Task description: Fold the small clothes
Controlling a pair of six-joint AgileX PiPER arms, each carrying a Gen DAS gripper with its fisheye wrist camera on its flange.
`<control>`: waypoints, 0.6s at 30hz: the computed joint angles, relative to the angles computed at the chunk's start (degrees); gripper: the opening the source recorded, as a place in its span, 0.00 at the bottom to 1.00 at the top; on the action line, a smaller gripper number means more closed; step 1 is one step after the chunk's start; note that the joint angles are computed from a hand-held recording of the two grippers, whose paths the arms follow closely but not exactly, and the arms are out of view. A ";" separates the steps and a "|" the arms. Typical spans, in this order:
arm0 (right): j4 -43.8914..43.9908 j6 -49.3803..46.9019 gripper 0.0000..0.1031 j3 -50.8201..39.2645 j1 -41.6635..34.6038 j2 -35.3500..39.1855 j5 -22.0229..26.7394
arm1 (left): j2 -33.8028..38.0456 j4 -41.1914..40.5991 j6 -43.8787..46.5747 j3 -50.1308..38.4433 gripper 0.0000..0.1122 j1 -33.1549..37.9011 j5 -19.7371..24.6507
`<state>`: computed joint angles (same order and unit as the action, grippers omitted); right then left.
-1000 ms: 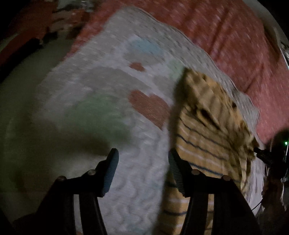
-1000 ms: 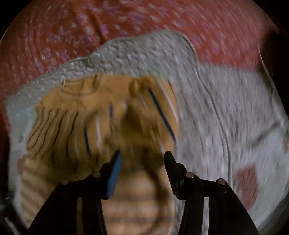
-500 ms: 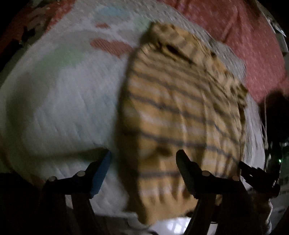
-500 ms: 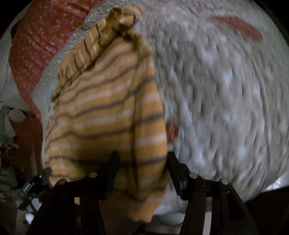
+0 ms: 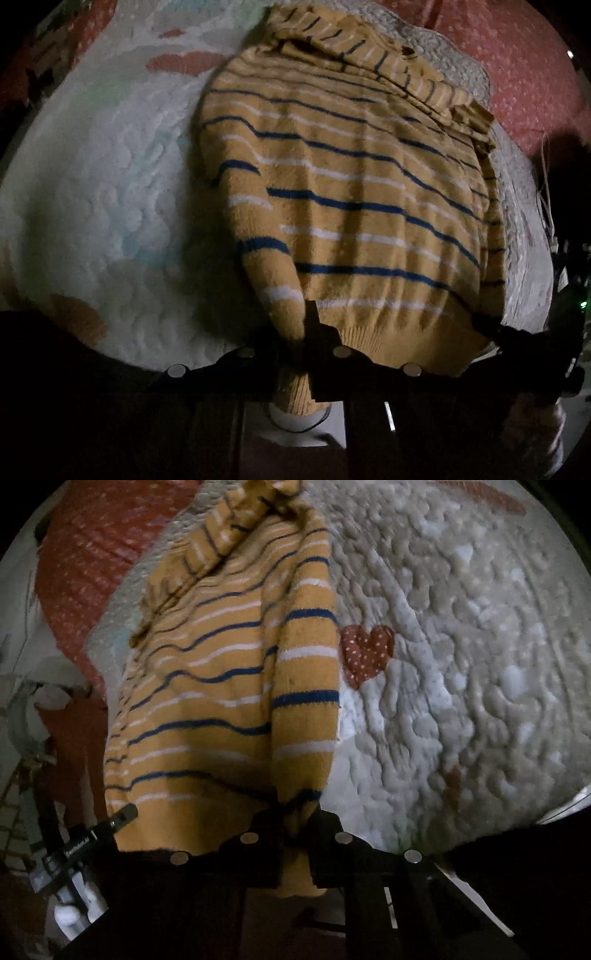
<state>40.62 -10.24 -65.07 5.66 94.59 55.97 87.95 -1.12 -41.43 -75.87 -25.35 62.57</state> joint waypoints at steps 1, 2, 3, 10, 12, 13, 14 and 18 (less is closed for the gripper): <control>-0.33 0.03 0.10 0.08 -0.34 -0.81 0.85 | -0.49 0.58 -0.80 -0.34 0.09 -0.73 0.90; -0.80 0.20 0.09 0.37 -0.58 -1.97 1.63 | -1.53 1.03 -1.77 -0.43 0.09 -1.64 2.04; -1.49 0.48 0.09 0.98 -0.96 -3.50 2.84 | -2.14 1.40 -2.57 -0.53 0.09 -2.52 2.92; -4.78 -0.82 0.18 6.20 -4.02 -6.84 8.89 | -6.50 -0.55 -4.26 4.20 0.10 -6.27 5.45; -3.63 -1.28 0.19 6.03 -6.48 -6.66 10.15 | -7.90 -6.29 -0.34 7.42 0.10 -2.82 3.16; -3.20 -1.89 0.20 5.49 -7.51 -6.89 10.63 | -9.13 -10.35 2.64 9.16 0.10 -0.14 1.66; -2.63 -2.70 0.24 4.13 -8.64 -7.09 11.02 | -10.50 -13.93 5.58 10.45 0.10 2.52 0.35; -7.20 -1.02 0.33 -8.47 -8.67 -4.36 9.17 | -16.01 -12.71 8.93 9.02 0.11 6.10 0.55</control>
